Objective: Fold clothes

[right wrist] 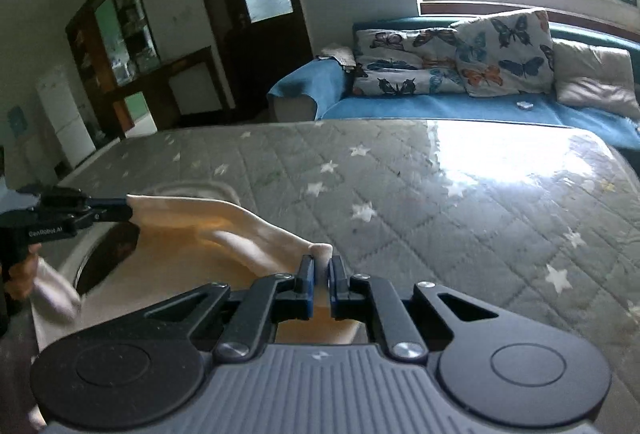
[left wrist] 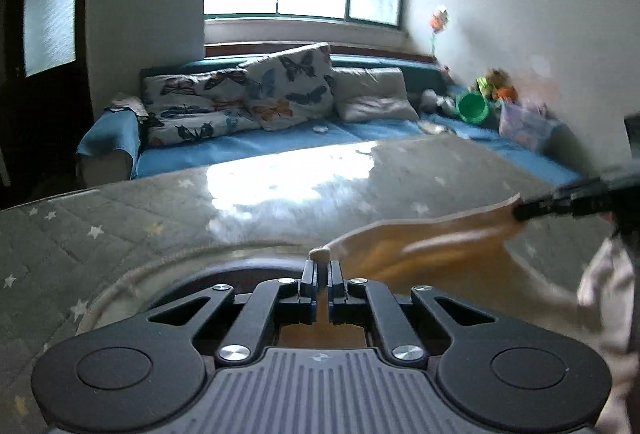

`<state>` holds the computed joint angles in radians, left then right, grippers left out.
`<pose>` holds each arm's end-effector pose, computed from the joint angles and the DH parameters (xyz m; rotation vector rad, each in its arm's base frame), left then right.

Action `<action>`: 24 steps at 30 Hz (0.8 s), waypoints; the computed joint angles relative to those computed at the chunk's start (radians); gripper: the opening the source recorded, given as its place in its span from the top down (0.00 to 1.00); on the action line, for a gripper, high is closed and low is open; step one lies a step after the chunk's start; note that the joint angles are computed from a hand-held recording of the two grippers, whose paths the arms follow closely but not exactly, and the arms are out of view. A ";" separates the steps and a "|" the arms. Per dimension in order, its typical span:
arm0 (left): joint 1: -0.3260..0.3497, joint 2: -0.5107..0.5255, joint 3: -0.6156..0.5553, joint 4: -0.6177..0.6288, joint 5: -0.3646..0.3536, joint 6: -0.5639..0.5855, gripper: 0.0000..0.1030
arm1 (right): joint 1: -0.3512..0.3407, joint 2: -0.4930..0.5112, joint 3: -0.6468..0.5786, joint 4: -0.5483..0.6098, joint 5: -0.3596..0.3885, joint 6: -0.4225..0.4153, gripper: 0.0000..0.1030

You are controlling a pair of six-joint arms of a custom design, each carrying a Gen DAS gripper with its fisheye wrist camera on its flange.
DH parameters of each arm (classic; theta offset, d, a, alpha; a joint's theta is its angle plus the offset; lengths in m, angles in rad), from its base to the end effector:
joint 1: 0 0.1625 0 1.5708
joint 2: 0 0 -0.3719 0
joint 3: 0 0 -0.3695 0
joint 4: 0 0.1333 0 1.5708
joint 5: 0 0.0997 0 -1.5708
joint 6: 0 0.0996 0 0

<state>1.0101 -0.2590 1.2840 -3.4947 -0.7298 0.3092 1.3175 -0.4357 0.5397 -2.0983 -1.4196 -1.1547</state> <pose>-0.1781 -0.6738 -0.0214 0.4890 2.1616 -1.1583 -0.0659 -0.8465 0.2323 1.3134 -2.6050 0.6210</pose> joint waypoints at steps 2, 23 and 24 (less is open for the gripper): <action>-0.006 -0.015 0.045 0.012 0.012 -0.015 0.95 | -0.007 -0.042 0.078 -0.029 -0.014 -0.035 0.94; -0.016 -0.074 0.148 0.094 0.016 -0.036 0.78 | -0.006 -0.121 0.164 -0.001 -0.050 -0.082 0.83; -0.018 -0.068 0.142 0.089 0.021 -0.021 0.76 | -0.004 -0.116 0.162 0.002 -0.052 -0.075 0.82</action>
